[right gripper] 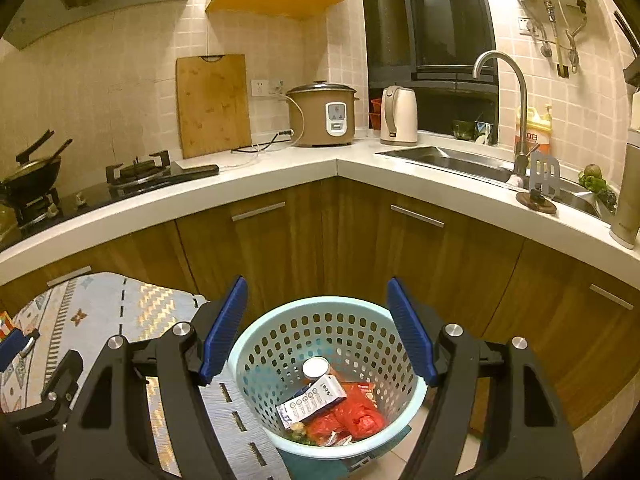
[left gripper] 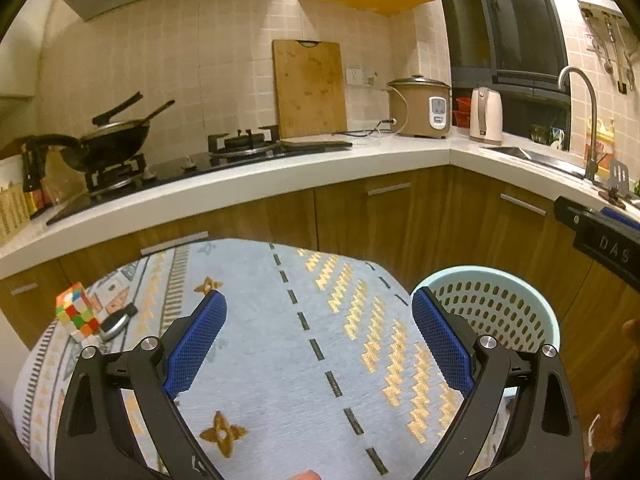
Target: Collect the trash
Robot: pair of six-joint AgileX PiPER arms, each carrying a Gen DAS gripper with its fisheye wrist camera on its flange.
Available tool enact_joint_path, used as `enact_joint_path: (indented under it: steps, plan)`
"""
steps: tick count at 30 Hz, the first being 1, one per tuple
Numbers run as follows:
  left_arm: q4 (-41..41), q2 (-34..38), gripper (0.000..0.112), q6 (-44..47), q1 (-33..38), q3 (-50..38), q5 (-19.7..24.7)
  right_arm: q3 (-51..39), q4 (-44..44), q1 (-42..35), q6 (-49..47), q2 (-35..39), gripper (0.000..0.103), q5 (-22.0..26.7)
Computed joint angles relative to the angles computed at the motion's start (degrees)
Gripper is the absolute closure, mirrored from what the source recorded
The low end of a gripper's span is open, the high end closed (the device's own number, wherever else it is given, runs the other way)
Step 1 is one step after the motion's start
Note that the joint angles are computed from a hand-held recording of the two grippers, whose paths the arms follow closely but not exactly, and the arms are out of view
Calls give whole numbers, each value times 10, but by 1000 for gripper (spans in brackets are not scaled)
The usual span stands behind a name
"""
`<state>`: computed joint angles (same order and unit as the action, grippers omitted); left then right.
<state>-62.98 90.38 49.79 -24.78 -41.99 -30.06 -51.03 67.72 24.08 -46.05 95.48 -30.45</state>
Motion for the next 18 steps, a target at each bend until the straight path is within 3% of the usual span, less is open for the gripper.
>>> enact_joint_path:
  steps: [7, 18]
  plan:
    - [-67, -43, 21, 63, -36, 15, -28, 29, 0, 2, 12, -38, 35, -1]
    - [-82, -96, 17, 89, 3, 38, 51, 61, 47, 32, -23, -84, 35, -39]
